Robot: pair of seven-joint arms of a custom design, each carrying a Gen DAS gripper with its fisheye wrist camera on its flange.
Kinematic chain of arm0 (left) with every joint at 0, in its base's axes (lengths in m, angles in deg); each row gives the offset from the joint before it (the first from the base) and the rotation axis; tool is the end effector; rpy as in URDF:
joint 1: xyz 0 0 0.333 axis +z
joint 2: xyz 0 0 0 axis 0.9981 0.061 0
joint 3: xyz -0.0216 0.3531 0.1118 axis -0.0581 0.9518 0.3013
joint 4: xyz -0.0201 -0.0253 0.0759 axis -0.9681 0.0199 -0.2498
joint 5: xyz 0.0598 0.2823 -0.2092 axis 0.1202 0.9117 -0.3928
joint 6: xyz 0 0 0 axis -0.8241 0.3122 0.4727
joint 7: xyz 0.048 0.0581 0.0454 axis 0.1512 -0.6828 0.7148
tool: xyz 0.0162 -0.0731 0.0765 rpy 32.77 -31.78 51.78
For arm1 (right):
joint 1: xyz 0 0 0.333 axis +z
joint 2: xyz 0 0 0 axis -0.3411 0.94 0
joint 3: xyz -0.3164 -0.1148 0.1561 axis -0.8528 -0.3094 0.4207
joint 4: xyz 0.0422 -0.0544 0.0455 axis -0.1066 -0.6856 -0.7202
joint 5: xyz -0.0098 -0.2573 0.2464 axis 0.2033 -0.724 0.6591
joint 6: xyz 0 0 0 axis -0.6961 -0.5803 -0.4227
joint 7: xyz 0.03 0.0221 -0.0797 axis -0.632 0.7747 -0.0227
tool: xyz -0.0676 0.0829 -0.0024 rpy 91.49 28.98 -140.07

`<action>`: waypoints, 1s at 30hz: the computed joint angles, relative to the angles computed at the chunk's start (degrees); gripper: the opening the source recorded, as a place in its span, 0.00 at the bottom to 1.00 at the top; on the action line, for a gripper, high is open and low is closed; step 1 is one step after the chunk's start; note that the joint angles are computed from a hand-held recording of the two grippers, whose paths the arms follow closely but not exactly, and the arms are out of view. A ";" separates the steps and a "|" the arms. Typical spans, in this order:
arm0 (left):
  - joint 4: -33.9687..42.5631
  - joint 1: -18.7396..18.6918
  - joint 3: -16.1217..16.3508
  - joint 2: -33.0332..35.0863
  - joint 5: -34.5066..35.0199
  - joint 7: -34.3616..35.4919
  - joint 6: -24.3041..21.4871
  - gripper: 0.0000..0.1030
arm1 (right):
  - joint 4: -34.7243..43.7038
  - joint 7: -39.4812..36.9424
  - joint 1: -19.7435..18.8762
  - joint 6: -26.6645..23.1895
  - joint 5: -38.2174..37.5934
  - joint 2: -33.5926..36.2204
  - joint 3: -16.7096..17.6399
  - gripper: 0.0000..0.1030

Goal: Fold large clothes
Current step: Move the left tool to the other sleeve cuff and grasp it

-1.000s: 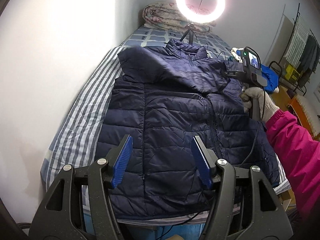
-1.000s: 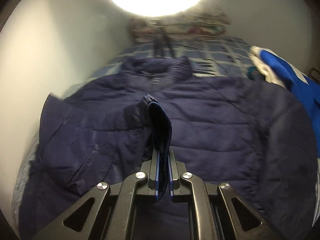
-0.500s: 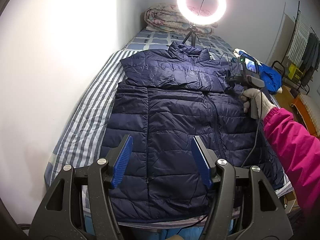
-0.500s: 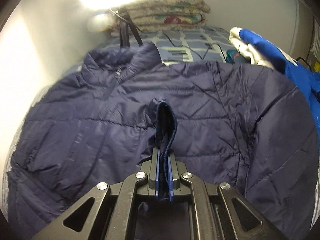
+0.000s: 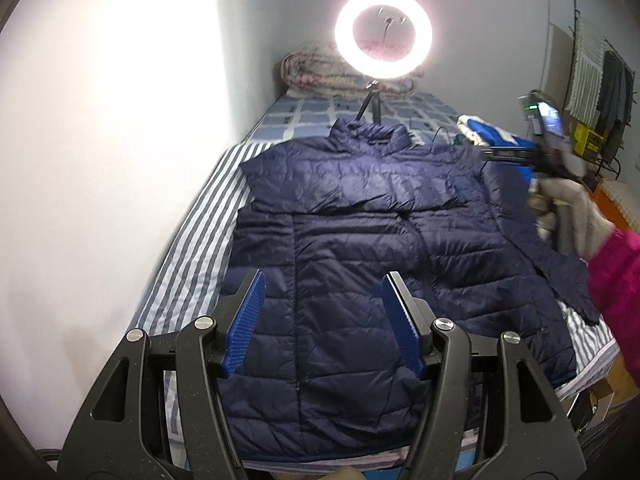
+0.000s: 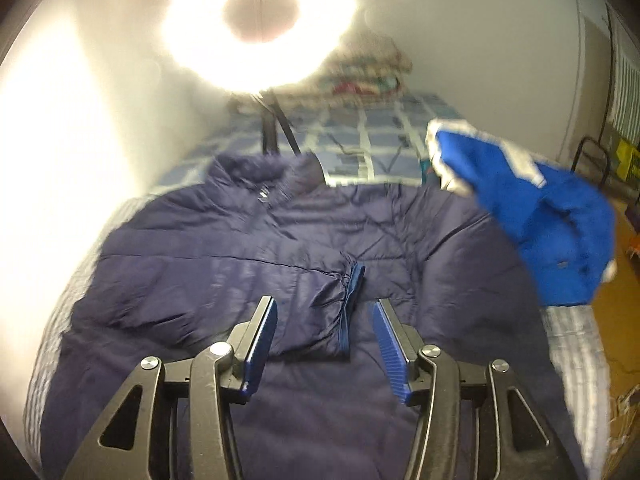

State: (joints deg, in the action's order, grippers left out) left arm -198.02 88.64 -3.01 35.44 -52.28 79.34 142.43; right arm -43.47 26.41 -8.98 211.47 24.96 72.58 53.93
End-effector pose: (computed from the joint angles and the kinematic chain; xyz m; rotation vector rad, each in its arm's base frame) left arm 0.3139 -0.1102 0.5735 -1.6611 1.7588 -0.8499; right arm 0.5880 0.1428 0.5614 -1.7670 1.7012 -0.6286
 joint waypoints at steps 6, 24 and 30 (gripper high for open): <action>-0.13 -4.39 -0.12 0.09 -1.11 1.53 3.83 0.61 | -12.96 3.76 -0.26 -1.09 -5.07 -18.10 1.43 0.61; 11.19 -41.17 11.63 19.38 -14.03 19.48 7.54 0.61 | -38.65 14.56 -5.09 -25.33 -11.36 -61.33 3.36 0.74; 21.08 -48.56 11.09 29.68 -22.93 29.75 2.70 0.61 | -41.13 13.52 -7.69 -31.56 -11.47 -69.54 0.44 0.46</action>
State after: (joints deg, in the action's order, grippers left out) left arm -176.94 40.08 8.08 65.12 -75.21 109.09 145.13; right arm -84.60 39.93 -16.67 179.91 13.49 3.04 54.38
